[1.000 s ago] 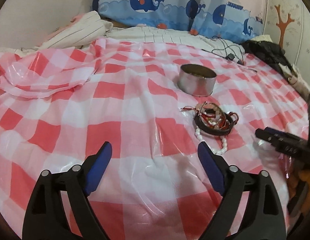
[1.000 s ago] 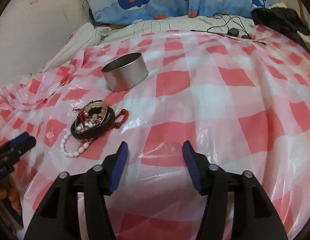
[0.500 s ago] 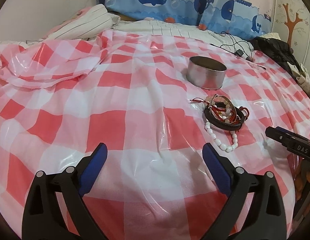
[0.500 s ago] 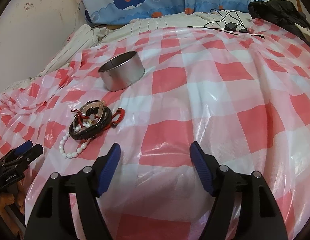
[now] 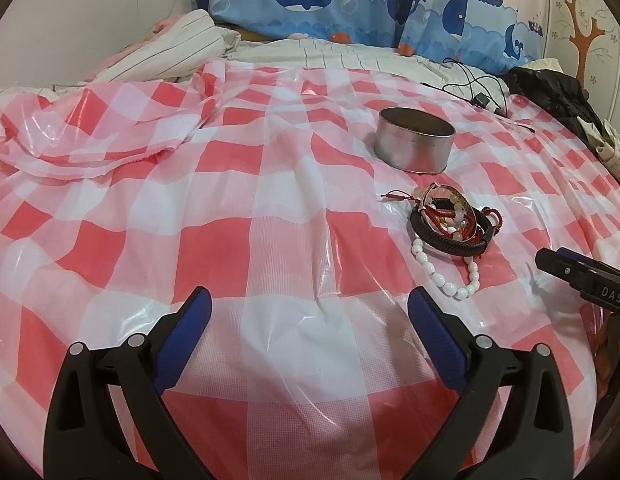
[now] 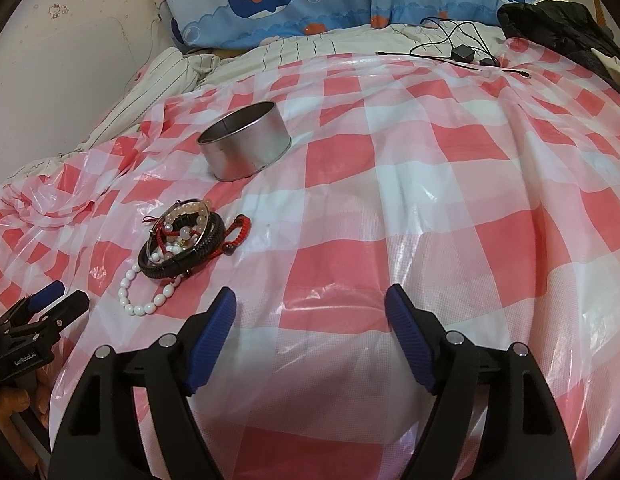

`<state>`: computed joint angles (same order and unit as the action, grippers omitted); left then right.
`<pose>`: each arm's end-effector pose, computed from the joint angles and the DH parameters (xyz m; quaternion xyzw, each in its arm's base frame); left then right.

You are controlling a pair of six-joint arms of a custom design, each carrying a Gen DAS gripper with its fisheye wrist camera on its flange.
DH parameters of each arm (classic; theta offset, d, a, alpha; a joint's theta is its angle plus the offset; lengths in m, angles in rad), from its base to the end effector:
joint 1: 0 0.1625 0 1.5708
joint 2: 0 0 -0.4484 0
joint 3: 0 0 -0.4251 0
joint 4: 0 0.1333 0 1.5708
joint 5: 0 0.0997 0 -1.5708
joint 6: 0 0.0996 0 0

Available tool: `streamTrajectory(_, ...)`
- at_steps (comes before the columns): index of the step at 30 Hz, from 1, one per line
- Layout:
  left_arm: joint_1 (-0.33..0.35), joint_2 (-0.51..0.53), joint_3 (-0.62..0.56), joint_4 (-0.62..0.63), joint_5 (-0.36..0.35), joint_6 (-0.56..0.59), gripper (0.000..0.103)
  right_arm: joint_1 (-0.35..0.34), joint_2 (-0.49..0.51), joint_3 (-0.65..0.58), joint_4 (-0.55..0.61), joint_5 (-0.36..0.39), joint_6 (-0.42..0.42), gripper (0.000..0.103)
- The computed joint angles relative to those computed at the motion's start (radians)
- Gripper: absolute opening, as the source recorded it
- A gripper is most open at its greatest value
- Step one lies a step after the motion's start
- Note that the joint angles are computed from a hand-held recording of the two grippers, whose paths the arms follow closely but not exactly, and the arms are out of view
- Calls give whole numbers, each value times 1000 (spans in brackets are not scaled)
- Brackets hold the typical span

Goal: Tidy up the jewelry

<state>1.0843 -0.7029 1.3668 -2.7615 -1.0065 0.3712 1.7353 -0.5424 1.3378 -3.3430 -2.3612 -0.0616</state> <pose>-0.2116 -0.7992 0.1678 0.3197 0.8735 -0.2651 0.2540 0.1919 -0.7745 0.1338 -0.0876 -0.8302 0.4500 0.3173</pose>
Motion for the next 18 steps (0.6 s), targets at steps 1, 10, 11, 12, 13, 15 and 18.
streamTrajectory(1, 0, 1, -1, 1, 1, 0, 95, 0, 1, -1, 1, -1, 0, 75)
streamTrajectory(10, 0, 3, -2, 1, 6, 2, 95, 1, 1, -1, 0, -1, 1, 76)
streamTrajectory(11, 0, 3, -2, 1, 6, 3, 95, 1, 1, -1, 0, -1, 1, 76)
streamTrajectory(12, 1, 3, -2, 1, 6, 3, 95, 1, 2, -2, 0, -2, 1, 76)
streamTrajectory(13, 1, 3, -2, 1, 6, 4, 95, 1, 1, -1, 0, -1, 1, 76)
streamTrajectory(15, 0, 3, -2, 2, 7, 2, 95, 1, 2, -2, 0, -2, 1, 76)
streamTrajectory(18, 0, 3, -3, 2, 7, 3, 95, 1, 2, -2, 0, -2, 1, 76)
